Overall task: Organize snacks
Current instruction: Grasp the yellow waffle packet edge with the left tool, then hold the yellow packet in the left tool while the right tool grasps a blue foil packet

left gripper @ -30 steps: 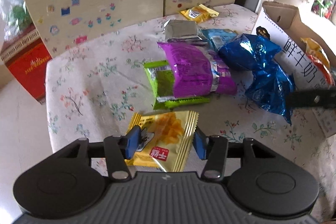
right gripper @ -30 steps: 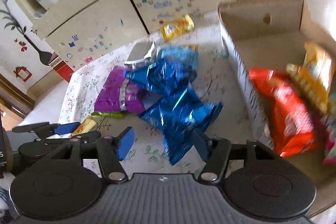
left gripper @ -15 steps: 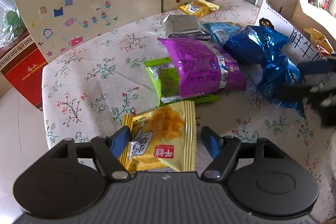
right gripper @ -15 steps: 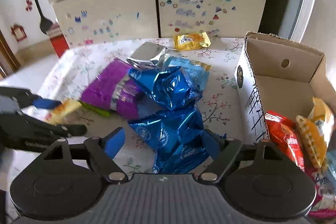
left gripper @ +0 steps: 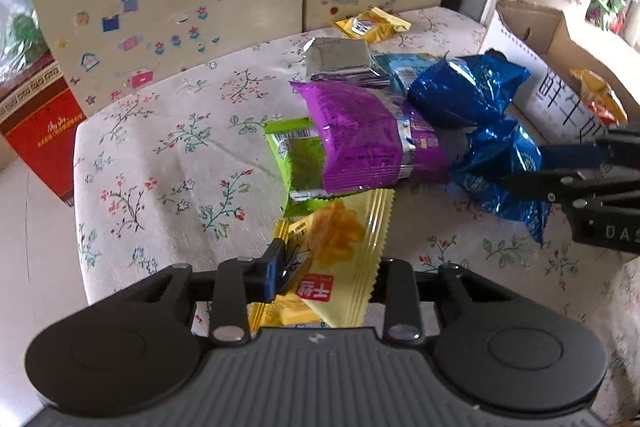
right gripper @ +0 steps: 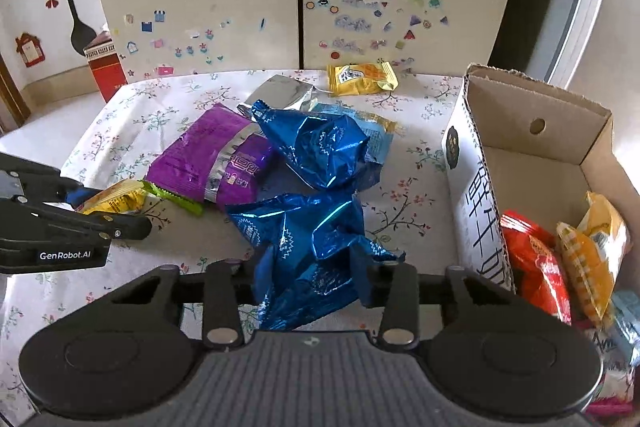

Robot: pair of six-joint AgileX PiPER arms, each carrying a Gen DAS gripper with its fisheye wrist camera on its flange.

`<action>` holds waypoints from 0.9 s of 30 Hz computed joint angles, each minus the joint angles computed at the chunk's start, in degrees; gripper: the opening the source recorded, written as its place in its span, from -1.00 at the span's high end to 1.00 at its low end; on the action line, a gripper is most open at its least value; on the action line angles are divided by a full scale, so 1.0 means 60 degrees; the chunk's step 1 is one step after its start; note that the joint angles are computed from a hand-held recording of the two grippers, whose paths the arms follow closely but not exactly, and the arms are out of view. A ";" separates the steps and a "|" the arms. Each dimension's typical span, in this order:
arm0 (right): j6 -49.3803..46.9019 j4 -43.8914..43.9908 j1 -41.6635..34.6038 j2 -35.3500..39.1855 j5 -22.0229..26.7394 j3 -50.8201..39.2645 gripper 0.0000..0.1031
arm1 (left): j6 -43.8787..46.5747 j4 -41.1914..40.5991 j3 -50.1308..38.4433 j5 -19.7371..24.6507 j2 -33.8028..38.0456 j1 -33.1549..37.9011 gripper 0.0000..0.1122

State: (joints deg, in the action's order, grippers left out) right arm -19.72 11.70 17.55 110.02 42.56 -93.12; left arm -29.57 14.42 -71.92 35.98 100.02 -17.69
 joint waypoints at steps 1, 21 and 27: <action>-0.0032 0.0119 -0.0041 -0.0017 0.0051 -0.0001 0.17 | -0.0132 0.0106 0.0069 -0.0026 -0.0063 -0.0018 0.50; -0.0727 0.2480 -0.0793 -0.0140 0.1319 -0.0088 0.53 | -0.2187 0.0823 0.0989 -0.0414 -0.1238 -0.0208 0.72; -0.0780 0.2835 -0.0941 -0.0101 0.1534 -0.0163 0.56 | -0.2305 0.0644 0.0998 -0.0471 -0.1323 -0.0223 0.72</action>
State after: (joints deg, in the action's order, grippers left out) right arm -24.40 28.71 11.90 109.42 51.77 -94.09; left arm -43.40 18.28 -65.93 33.15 92.08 -19.03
